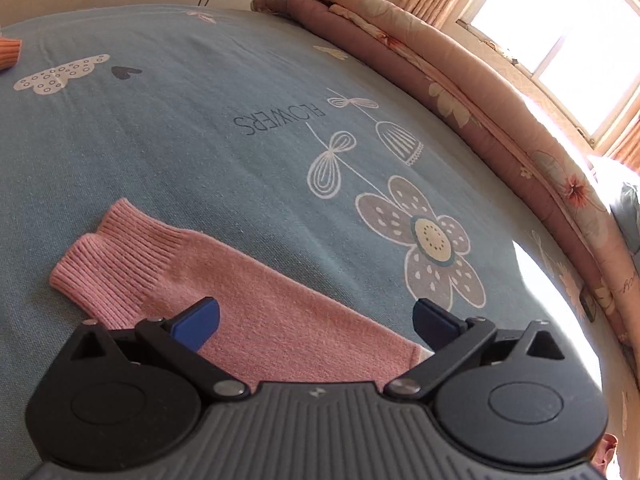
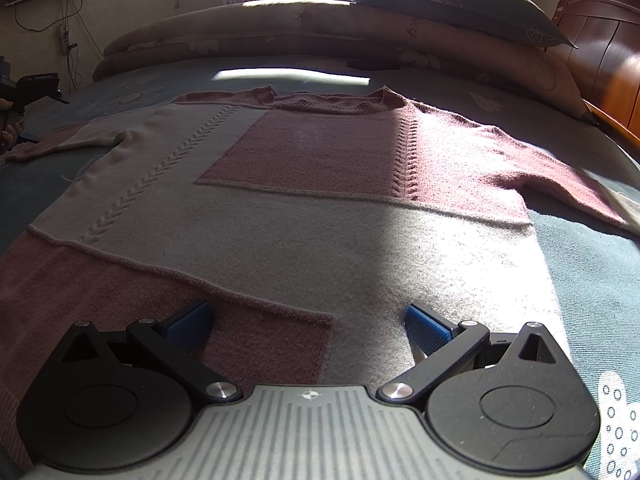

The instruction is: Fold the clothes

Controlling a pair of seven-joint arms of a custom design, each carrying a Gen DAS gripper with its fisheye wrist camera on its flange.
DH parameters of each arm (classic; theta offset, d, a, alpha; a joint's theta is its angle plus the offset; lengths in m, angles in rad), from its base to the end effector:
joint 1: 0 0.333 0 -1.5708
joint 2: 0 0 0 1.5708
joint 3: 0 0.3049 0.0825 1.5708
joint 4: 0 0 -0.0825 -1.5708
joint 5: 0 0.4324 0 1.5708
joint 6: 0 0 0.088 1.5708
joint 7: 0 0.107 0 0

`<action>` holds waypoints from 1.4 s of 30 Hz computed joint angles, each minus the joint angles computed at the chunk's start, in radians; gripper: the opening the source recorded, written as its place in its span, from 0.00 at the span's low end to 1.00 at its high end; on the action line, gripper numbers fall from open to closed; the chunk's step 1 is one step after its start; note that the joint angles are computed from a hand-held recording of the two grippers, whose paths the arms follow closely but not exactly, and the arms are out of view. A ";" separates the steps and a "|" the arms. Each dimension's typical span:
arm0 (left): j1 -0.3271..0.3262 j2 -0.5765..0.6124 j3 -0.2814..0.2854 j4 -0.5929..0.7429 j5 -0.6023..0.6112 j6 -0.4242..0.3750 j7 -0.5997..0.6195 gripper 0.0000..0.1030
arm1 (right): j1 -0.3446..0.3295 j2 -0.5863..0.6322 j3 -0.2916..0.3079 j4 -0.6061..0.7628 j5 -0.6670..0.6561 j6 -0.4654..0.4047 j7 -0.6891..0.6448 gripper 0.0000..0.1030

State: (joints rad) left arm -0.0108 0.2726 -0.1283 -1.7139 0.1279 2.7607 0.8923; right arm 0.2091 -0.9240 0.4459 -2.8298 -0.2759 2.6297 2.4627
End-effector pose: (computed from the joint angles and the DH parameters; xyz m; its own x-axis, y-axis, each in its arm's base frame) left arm 0.7211 -0.0974 0.4916 0.2905 -0.8810 0.3734 -0.6538 -0.4677 -0.5948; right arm 0.3146 0.2306 0.4654 -0.0741 -0.9972 -0.0132 -0.6692 0.0595 -0.7407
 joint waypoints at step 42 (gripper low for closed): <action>-0.227 -0.210 -0.101 -0.176 0.173 -0.128 0.436 0.99 | 0.058 0.033 -0.065 0.060 0.056 -0.131 -0.059 1.00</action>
